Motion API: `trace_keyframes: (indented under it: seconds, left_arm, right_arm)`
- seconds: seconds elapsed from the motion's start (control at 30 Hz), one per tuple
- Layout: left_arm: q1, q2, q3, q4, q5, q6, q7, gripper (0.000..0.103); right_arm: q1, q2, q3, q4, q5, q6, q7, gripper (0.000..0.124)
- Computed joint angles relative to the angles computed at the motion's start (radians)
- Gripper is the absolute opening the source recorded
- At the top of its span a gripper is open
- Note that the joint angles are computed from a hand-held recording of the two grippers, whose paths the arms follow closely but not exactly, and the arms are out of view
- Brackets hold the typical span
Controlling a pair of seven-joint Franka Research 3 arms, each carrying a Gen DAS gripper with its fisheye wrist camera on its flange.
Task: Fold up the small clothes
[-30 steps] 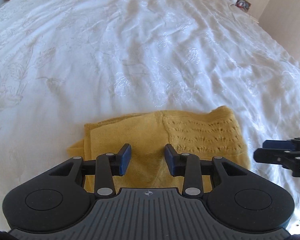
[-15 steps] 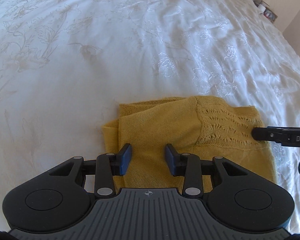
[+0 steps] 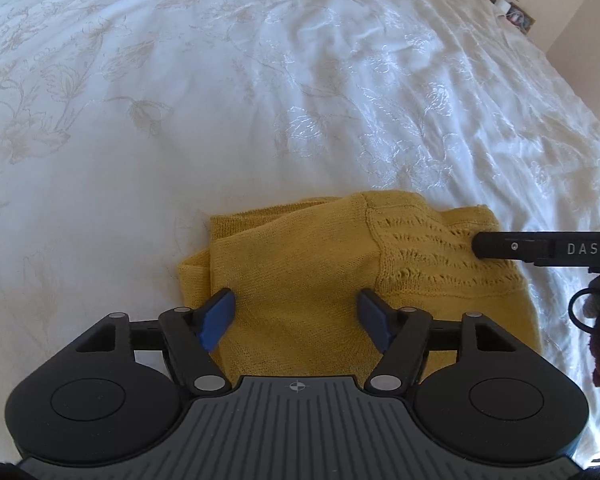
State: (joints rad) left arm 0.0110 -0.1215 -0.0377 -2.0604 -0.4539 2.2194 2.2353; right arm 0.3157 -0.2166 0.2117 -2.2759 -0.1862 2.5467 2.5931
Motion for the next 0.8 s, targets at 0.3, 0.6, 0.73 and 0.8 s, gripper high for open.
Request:
trace_keyframes:
  seconds: [0.3, 0.6, 0.73, 0.8]
  left_arm:
    - [-0.006, -0.125, 0.026, -0.095, 0.051, -0.017, -0.016, 0.082]
    - [0.007, -0.246, 0.075, -0.232, 0.132, -0.044, -0.071, 0.090]
    - [0.005, -0.294, 0.091, -0.270, 0.154, -0.023, -0.077, 0.090]
    - [0.000, -0.331, 0.104, -0.290, 0.145, -0.002, -0.078, 0.090]
  right_arm:
    - [0.023, -0.156, 0.038, -0.109, 0.051, -0.002, -0.032, 0.094]
    - [0.050, -0.250, 0.087, -0.190, 0.117, -0.083, -0.044, 0.098]
    - [0.049, -0.289, 0.114, -0.193, 0.096, -0.128, -0.037, 0.099]
    - [0.050, -0.302, 0.124, -0.188, 0.082, -0.142, -0.041, 0.099]
